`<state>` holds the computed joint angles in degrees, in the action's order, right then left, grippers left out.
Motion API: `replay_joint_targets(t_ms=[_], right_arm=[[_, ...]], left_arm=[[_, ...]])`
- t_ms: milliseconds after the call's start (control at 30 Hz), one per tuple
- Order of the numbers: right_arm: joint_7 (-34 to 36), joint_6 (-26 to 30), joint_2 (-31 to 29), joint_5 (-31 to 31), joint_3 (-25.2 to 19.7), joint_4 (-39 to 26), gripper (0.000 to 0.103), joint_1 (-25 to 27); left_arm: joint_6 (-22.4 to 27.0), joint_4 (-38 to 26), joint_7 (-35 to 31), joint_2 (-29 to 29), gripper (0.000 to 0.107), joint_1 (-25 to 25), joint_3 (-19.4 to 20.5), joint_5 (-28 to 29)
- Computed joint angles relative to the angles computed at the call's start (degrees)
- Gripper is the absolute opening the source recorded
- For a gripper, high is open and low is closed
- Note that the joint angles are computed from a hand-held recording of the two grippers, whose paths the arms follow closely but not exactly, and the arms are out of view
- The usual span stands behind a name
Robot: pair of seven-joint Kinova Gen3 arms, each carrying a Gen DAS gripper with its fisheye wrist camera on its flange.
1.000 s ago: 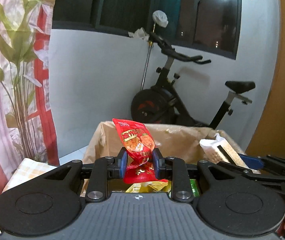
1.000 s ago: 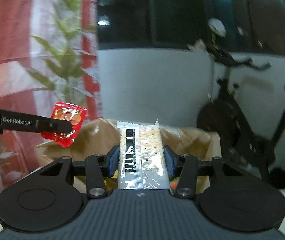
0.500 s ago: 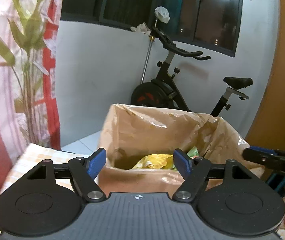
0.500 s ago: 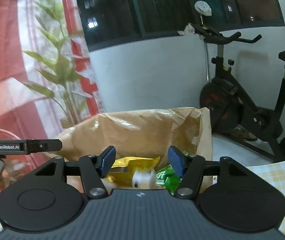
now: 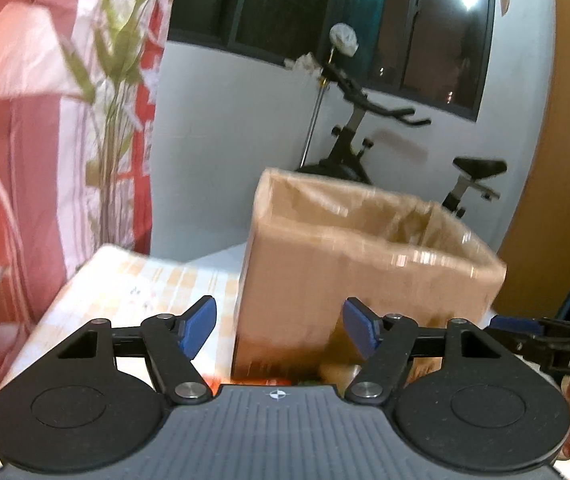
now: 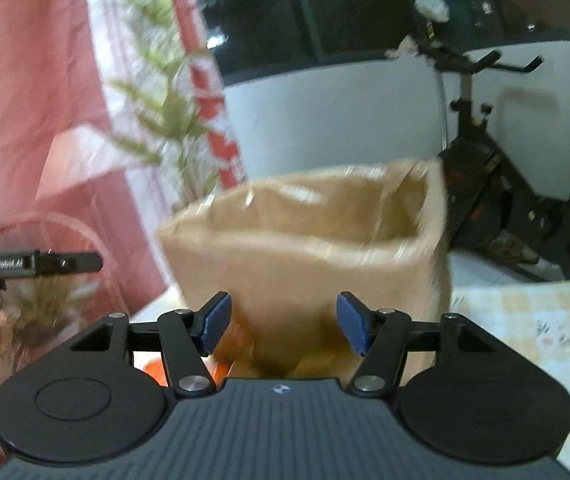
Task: Organize snacks
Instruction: 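Move both tools back to the table and lower the right tool onto the nut pack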
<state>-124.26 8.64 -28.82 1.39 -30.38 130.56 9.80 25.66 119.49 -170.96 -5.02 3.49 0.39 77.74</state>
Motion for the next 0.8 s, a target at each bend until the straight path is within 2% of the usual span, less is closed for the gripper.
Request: replay_joint_targets(t_ms=[200,300,400,600,667,800], right_arm=[[-3.0,2.02,1.84,-1.64,-6.7,2.38,0.063,-1.82],[-5.23,2.09,4.48,-2.9,-7.61,4.08,0.063,-5.41],[-7.99,6.17,6.02,0.09,-13.59,3.21,0.063,-2.67],[-12.27,11.21,7.44,5.19,-17.96,3.13,0.063,-2.3],[-13.67,11.63,7.73,6.34,-18.22,3.72,0.063,-3.45],[-15.39,10.58,8.29,7.96,-15.56,5.04,0.062,-7.8]], left_arm=[[-2.45,5.7,-2.26,-0.02,0.071,-0.27,0.04,2.4],[-4.25,8.68,-5.79,-0.27,0.071,-0.47,0.4,7.17],[-4.21,10.85,-6.57,-0.74,0.071,-1.25,0.82,8.3],[-5.12,13.89,-4.54,-1.27,0.071,-1.71,1.48,7.18],[-5.78,14.48,-3.47,-1.27,0.071,-1.6,1.81,6.64],[-5.69,15.24,-1.31,-1.19,0.071,-1.4,1.56,4.52]])
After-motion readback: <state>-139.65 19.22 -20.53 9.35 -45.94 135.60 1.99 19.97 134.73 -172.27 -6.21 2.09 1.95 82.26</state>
